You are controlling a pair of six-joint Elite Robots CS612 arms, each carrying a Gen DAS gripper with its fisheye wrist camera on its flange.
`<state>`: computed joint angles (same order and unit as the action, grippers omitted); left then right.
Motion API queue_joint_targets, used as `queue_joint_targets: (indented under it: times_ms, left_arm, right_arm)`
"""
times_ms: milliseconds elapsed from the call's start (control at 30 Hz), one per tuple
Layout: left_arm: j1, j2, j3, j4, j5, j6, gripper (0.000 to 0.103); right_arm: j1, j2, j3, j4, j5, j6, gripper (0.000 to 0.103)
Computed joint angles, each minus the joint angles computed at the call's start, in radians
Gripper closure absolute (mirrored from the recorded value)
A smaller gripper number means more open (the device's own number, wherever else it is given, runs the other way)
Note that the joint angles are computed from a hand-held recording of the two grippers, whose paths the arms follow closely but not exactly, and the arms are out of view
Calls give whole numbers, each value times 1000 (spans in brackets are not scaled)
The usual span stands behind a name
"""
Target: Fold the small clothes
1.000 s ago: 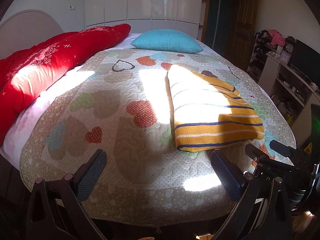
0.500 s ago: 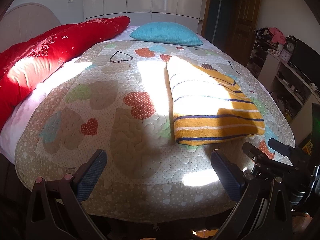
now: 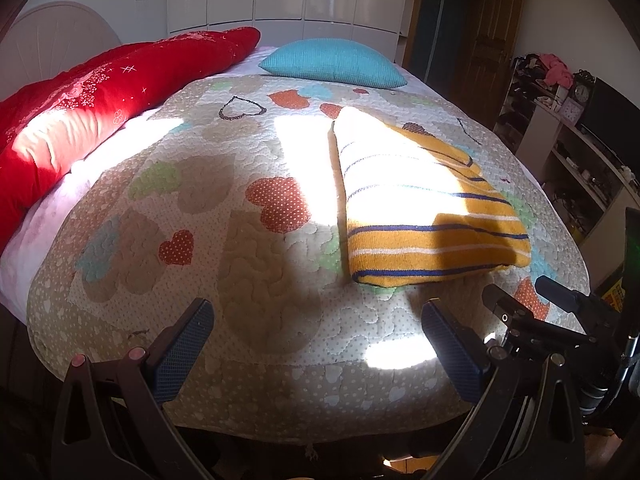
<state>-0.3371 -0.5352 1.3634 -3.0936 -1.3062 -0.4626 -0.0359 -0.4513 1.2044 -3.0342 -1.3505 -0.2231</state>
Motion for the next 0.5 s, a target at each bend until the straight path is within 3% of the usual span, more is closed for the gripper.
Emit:
queue_joint_targets:
  times_ms: [500]
  left_arm:
    - [4, 2, -5, 26, -14, -19, 0]
  right_arm:
    - [1, 1, 0, 4, 4, -10, 20]
